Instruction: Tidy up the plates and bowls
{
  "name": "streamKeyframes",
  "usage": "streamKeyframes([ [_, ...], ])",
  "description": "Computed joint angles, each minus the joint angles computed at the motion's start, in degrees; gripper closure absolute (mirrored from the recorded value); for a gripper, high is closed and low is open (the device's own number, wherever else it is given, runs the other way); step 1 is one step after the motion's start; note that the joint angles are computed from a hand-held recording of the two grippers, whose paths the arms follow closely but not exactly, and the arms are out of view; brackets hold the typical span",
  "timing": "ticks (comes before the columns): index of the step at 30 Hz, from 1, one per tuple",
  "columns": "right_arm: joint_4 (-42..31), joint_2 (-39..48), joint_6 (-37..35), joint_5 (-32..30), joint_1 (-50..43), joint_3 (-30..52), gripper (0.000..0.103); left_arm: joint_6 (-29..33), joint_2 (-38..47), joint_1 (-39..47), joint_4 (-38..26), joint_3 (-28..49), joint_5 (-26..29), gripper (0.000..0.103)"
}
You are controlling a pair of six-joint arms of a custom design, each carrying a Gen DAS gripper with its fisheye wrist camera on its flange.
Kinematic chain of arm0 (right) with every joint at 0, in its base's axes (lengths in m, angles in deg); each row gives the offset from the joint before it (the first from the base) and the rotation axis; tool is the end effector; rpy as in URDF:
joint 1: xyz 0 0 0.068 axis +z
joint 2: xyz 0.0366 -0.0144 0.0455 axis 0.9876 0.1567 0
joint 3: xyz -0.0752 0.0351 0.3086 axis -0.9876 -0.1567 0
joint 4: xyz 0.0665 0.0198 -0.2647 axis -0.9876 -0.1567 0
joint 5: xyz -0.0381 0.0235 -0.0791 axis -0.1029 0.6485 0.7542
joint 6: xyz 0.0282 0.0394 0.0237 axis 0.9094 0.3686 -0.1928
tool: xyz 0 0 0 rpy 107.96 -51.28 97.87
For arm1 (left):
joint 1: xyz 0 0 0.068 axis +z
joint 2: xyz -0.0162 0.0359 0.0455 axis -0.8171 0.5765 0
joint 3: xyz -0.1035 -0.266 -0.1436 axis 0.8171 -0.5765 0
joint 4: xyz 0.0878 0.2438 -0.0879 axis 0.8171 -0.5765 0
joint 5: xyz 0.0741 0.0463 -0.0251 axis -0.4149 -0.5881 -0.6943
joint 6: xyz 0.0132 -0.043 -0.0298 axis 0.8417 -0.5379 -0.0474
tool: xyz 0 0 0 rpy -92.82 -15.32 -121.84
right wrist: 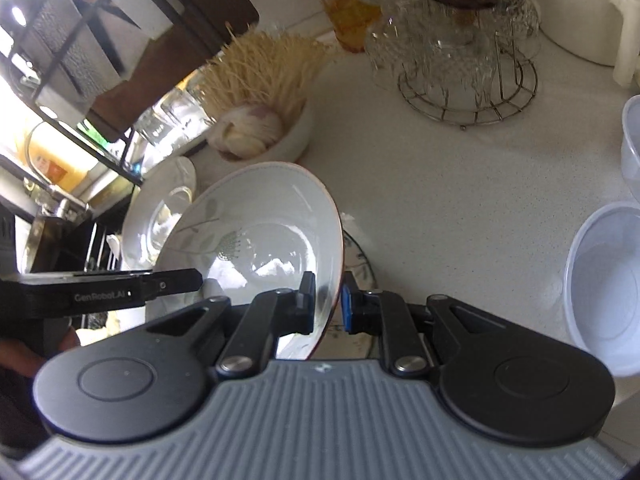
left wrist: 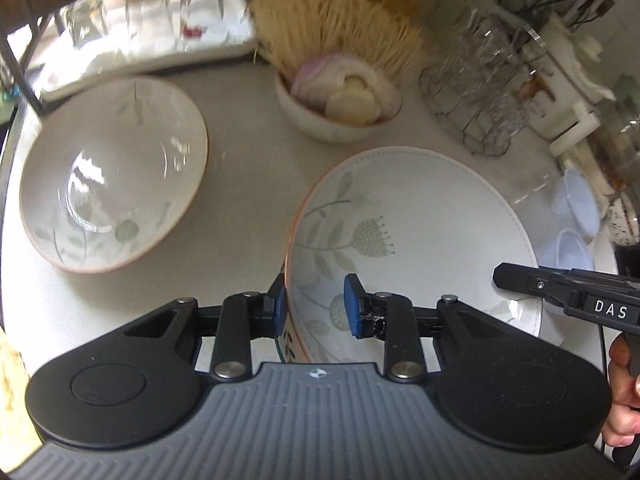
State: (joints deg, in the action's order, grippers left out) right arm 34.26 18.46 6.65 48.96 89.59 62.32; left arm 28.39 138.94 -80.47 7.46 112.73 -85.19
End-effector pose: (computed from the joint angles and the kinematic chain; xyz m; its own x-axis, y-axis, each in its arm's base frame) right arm 0.2967 0.0595 0.1308 -0.9051 0.0090 -0.4252 -0.1919 0.8836 0.4271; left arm 0.3302 -0.1593 0.1154 -0.9256 -0.1261 -0.3568 -0.0424 0.9715 -0.2333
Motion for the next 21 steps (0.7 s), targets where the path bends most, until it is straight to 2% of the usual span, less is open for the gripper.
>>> streamKeyframes([
  [11,-3.3,5.2,-8.3,0.1,-1.1,1.7,0.087,-8.6,4.1,-2.5,-2.9,1.2,0.1,0.071],
  [17,-1.5,6.8,-10.0,-0.5,-1.5,1.5,0.086,-11.2,5.6,-3.6,-5.9,3.7,-1.6,0.071],
  [21,0.1,7.5,-11.1,-0.9,-1.5,1.1,0.085,-13.6,5.5,-4.0,-5.3,3.4,-1.9,0.071],
])
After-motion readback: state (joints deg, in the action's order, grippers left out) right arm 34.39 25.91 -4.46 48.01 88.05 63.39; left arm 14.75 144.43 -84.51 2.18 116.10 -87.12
